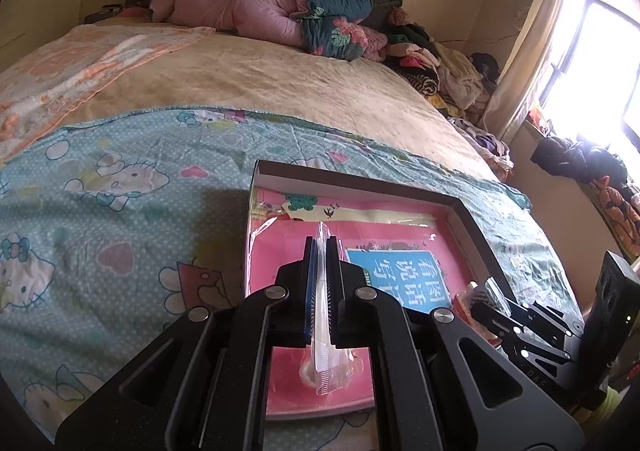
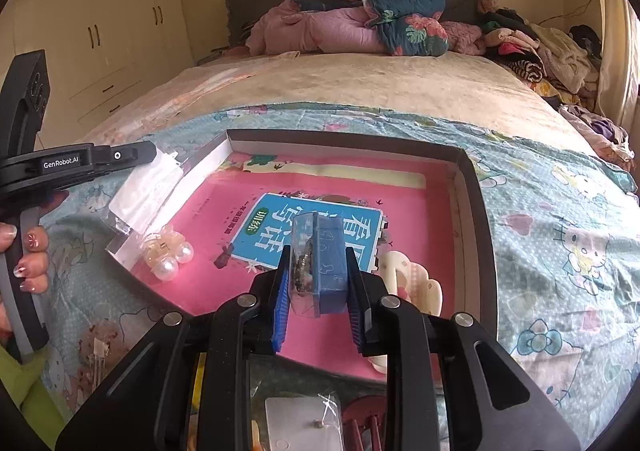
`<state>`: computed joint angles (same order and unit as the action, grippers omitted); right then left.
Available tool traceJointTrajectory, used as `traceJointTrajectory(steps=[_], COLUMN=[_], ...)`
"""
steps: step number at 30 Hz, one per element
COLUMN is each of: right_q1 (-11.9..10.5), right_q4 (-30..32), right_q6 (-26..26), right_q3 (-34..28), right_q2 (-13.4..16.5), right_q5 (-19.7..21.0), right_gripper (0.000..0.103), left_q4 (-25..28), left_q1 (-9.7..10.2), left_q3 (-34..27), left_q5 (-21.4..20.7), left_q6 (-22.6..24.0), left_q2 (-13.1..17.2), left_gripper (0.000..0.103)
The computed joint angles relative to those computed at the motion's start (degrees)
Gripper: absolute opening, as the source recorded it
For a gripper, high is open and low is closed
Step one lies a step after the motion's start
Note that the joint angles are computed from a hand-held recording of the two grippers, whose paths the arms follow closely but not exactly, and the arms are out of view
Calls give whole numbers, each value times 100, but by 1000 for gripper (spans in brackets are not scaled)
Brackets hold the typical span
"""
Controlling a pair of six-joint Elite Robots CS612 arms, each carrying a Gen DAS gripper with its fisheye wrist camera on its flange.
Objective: Organize jewelry
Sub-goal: 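Place the blue item and clear bag into the tray and open both tools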
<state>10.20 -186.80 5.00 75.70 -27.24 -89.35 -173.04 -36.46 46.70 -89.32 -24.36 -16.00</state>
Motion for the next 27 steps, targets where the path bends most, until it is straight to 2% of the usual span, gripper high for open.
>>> traceJointTrajectory(steps=[13, 18, 27], right_q1=[-29, -33, -23], right_q4=[835, 1049, 1398], right_q6=[136, 315, 324], right_q3=[-691, -870, -1114], right_q2=[316, 398, 491], right_q5=[-51, -88, -174], right_gripper=[24, 24, 24], left_q4=[600, 753, 887], left_q1=[-33, -47, -64], left_q3=[-801, -898, -933], left_q5=[173, 227, 303], left_q6=[375, 440, 508], left_q2=[414, 479, 513], left_gripper=[1, 1, 1])
